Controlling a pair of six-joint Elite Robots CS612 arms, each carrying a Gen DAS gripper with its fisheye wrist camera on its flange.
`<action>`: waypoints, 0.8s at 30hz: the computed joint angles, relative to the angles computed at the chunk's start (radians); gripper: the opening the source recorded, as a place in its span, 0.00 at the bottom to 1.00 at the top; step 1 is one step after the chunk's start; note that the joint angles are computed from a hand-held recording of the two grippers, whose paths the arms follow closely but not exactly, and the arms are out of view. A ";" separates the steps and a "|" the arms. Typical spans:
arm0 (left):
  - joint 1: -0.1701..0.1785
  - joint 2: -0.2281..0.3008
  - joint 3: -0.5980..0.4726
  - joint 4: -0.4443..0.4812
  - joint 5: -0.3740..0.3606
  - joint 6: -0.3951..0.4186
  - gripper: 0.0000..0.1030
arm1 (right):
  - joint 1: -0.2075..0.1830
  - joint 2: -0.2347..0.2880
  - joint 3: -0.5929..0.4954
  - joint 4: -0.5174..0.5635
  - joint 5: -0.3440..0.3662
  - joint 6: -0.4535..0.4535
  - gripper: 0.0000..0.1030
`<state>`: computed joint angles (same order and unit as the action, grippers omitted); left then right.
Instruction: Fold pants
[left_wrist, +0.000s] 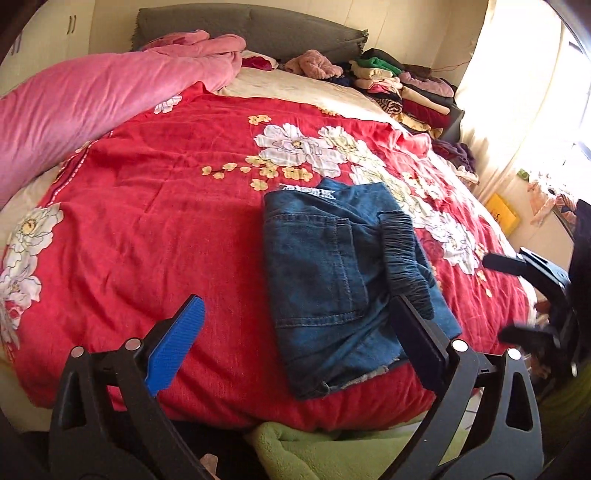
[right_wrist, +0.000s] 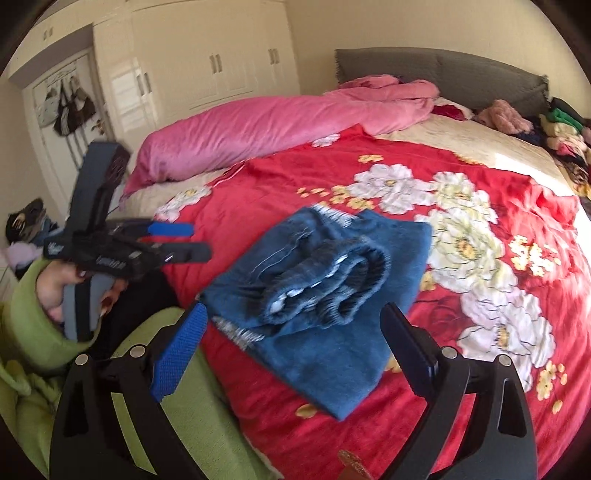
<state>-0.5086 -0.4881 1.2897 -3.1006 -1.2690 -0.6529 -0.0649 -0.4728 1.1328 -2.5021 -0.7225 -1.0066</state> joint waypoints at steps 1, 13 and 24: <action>0.003 0.005 -0.011 0.018 0.004 -0.003 0.90 | 0.003 -0.005 0.006 0.042 0.002 -0.049 0.91; 0.052 0.093 -0.211 0.238 -0.109 0.041 0.61 | 0.085 -0.002 0.052 -0.048 -0.122 -0.332 0.46; 0.057 0.117 -0.242 0.244 -0.127 0.048 0.62 | 0.095 0.013 0.005 0.126 -0.154 -0.464 0.12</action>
<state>-0.4515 -0.3709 1.0473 -2.8569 -1.3960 -0.6045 0.0297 -0.4600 1.1376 -2.3757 -0.8763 -1.4703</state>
